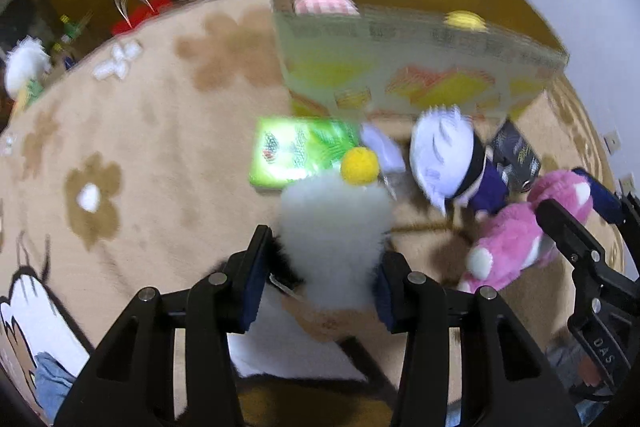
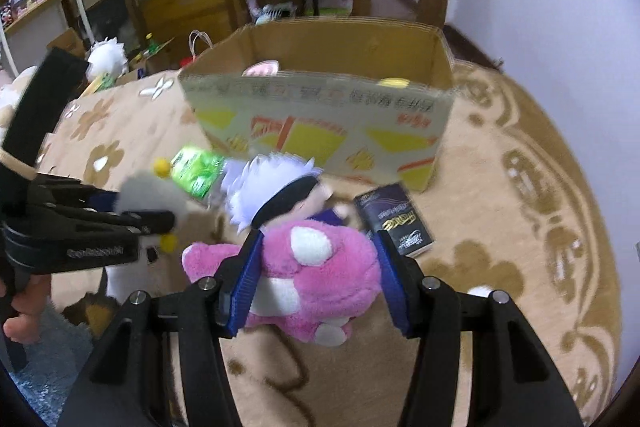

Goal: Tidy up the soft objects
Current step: 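Lift white fluffy plush with left tool while right tool lifts pink plush over box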

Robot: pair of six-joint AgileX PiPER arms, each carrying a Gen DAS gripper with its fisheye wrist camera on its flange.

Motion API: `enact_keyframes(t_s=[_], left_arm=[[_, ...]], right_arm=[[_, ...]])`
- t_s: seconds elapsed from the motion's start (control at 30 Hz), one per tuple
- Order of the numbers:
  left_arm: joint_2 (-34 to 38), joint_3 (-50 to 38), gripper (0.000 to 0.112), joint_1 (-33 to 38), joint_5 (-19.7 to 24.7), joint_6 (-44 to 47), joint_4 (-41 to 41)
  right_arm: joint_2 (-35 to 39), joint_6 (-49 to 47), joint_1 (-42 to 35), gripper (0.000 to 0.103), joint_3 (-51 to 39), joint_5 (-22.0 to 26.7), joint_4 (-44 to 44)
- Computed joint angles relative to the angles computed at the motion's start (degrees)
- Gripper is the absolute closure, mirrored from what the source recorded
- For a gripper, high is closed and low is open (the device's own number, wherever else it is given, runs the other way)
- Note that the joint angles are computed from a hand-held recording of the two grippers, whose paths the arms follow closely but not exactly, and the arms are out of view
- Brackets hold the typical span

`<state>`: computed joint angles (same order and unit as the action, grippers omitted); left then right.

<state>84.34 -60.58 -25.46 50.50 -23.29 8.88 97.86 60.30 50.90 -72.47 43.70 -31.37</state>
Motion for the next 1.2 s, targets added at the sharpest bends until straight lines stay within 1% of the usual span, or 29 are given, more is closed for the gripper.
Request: enact_keyframes(t_s=[0.07,0.2,0.23,0.33,0.43,0.53,0.63,0.73,0.87,0.97,1.1,1.17,1.2], left_arm=[[-2.15,0.50,0.068,-1.38,-0.84,-4.58,4.55],[-6.84,1.67,0.068,-2.37,-2.08,-7.80,9.18],[-6.87,1.66,0.068,-2.90,-3.00,-8.98,10.72],[-8.93,2.13,0.068,-5.30,-4.26,-13.07,16.70],[-10.53,2.62,0.068,-10.54,-3.57,-22.43,26.83],[-12.16,3.01,0.068,-12.34,-4.06,-25.93,31.44],[-12.88,2.97,0.068,-13.54,-4.45,-28.82,35.32],[-12.89,2.26,0.068,-13.58,-5.78,-30.49,37.73],[-11.90,1.02,0.068,-15.15,-5.16,-34.73,44.22],[-10.77,-0.15,0.068,-14.65,-6.29,-35.87,46.36],[-8.58,-2.26,0.068,-13.78,-7.26,-36.43,48.52],[-7.51,-3.66,0.068,-12.32,-8.40,-34.74,47.05],[-7.10,-4.57,0.068,-11.24,-9.27,-33.23,45.01]], right_arm=[[-0.42,2.34,0.25,0.045,-0.16,0.62,-2.42],[-1.67,7.83,1.51,0.045,0.21,2.30,-8.21],[-1.70,9.23,1.98,0.045,0.01,2.93,-9.87],[-1.78,13.00,3.42,0.045,-0.79,5.52,-15.22],[-1.85,17.91,5.49,0.045,-1.49,10.01,-22.23],[-2.63,19.97,6.10,0.045,-1.86,12.11,-25.99],[-3.47,20.44,5.68,0.045,-2.73,12.81,-27.94],[-3.48,20.33,5.58,0.045,-4.14,13.91,-29.90],[-2.46,20.11,4.96,0.045,-6.26,15.14,-32.56],[-0.86,19.88,4.41,0.045,-8.53,16.10,-34.34],[1.00,19.61,3.39,0.045,-10.98,15.66,-36.22],[1.68,19.16,2.76,0.045,-11.98,15.16,-36.90],[2.02,18.71,2.36,0.045,-12.56,14.96,-36.89]])
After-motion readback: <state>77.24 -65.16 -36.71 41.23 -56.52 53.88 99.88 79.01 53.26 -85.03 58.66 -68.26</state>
